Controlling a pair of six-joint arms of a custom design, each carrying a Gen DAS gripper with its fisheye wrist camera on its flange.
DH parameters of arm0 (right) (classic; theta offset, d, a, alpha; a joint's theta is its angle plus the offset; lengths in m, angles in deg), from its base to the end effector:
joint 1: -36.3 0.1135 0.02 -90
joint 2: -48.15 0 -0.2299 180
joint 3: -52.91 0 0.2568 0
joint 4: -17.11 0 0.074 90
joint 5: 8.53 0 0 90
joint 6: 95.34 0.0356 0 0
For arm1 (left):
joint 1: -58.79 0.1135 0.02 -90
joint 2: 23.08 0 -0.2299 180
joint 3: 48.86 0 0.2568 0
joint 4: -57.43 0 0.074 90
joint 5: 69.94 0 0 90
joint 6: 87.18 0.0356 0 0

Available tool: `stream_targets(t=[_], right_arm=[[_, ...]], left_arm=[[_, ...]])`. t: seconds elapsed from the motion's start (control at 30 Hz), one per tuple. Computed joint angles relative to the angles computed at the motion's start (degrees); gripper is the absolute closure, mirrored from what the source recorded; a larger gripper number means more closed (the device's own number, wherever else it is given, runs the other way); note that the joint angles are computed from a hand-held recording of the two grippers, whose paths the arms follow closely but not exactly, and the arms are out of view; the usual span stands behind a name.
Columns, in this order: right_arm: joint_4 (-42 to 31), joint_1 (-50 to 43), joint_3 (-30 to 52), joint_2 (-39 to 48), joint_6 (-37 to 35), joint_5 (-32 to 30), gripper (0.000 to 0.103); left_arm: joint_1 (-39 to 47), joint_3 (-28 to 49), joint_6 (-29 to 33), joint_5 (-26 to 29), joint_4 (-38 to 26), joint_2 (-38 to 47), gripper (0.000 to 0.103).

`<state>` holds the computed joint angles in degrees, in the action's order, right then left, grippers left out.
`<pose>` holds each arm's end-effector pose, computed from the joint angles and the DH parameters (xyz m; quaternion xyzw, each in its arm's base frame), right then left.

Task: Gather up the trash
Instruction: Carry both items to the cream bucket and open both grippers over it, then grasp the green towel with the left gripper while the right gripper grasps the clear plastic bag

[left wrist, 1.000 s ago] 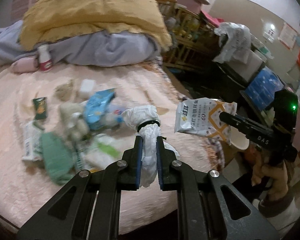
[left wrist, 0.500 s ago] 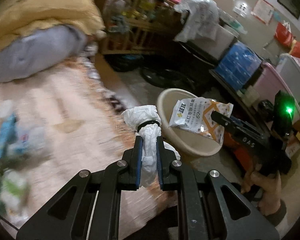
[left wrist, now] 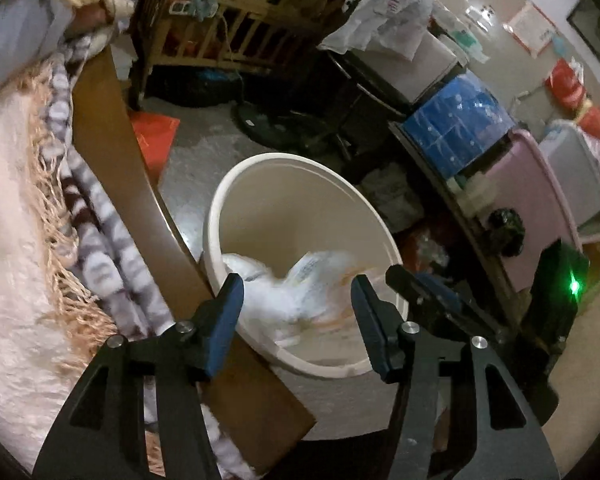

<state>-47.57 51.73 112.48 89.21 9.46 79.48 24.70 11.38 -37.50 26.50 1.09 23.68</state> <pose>0.1597 0.0454 0.2670 -0.0116 0.9275 0.1129 0.3561 0.1571 -0.1111 0.2664 -0.0273 0.9150 -0.2824 0.2869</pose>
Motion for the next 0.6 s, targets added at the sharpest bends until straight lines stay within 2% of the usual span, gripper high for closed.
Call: stream_targets(t=[0.13, 0.23, 0.3, 0.4, 0.6], right_arm=[[0.14, 0.06, -0.72, 0.09, 0.69, -1.16, 0.042], [-0.45, 1.96, -0.57, -0.25, 1.87, -1.13, 0.042], [-0.93, 5.12, -0.25, -0.75, 3.12, 0.45, 0.040], [-1.37, 12.08, 0.99, -0.49, 5.86, 4.23, 0.031], [-1.79, 25.23, 2.80, 0.97, 11.90, 10.98, 0.030]], left_arm=[[-0.86, 0.59, 0.03, -2.14, -3.54, -1.98, 0.049], [-2.31, 0.89, -1.10, -6.07, -8.21, -5.42, 0.049], [-4.60, 1.83, -2.69, -11.30, -13.29, -8.02, 0.049], [-7.25, 2.12, -4.63, -17.90, -20.12, -12.28, 0.049], [-13.18, 2.68, -10.63, -29.97, -33.93, -20.04, 0.049]])
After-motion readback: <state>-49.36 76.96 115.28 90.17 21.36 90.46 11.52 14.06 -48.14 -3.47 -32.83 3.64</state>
